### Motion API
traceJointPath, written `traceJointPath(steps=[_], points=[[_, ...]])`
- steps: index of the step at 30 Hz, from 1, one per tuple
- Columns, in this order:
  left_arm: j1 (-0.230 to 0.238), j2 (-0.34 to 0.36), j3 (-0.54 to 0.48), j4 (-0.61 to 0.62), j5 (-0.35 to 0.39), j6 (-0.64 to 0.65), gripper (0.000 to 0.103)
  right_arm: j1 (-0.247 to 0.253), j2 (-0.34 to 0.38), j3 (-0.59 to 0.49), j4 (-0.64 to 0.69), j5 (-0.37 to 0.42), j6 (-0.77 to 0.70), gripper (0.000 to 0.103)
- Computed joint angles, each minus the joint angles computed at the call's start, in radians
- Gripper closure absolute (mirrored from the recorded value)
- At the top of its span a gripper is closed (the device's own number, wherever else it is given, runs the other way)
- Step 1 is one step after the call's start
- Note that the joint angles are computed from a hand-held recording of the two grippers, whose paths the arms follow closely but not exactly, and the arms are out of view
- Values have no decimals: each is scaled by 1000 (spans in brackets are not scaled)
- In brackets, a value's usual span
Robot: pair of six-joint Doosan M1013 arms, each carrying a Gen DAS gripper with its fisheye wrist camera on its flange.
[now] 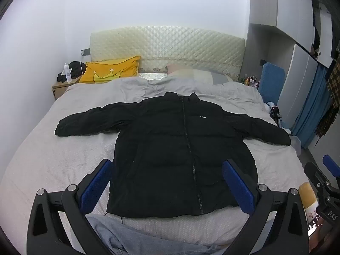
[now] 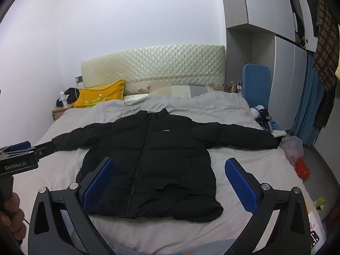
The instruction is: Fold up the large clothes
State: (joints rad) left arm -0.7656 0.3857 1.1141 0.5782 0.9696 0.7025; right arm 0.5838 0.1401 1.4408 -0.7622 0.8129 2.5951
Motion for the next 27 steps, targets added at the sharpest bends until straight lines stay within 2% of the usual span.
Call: traceJointPath(steps=[3,5,11,15,27], points=[[2,-1,2,6,-4,0,0,1,6,-13,17,25,-27,0],[-1,4,-5,9,7,12,0,-1,2,-6,16,8,-12,0],[20,-13,12,-39,-26,38,0,-3,4,-3,6,-2,-1,0],[6,-19,21,1,-16,21,0,-8,12,-3,9,-7,-3,0],[7,-13,14,-22,-19,49,0,9,-6,-2,-7,16,6,0]])
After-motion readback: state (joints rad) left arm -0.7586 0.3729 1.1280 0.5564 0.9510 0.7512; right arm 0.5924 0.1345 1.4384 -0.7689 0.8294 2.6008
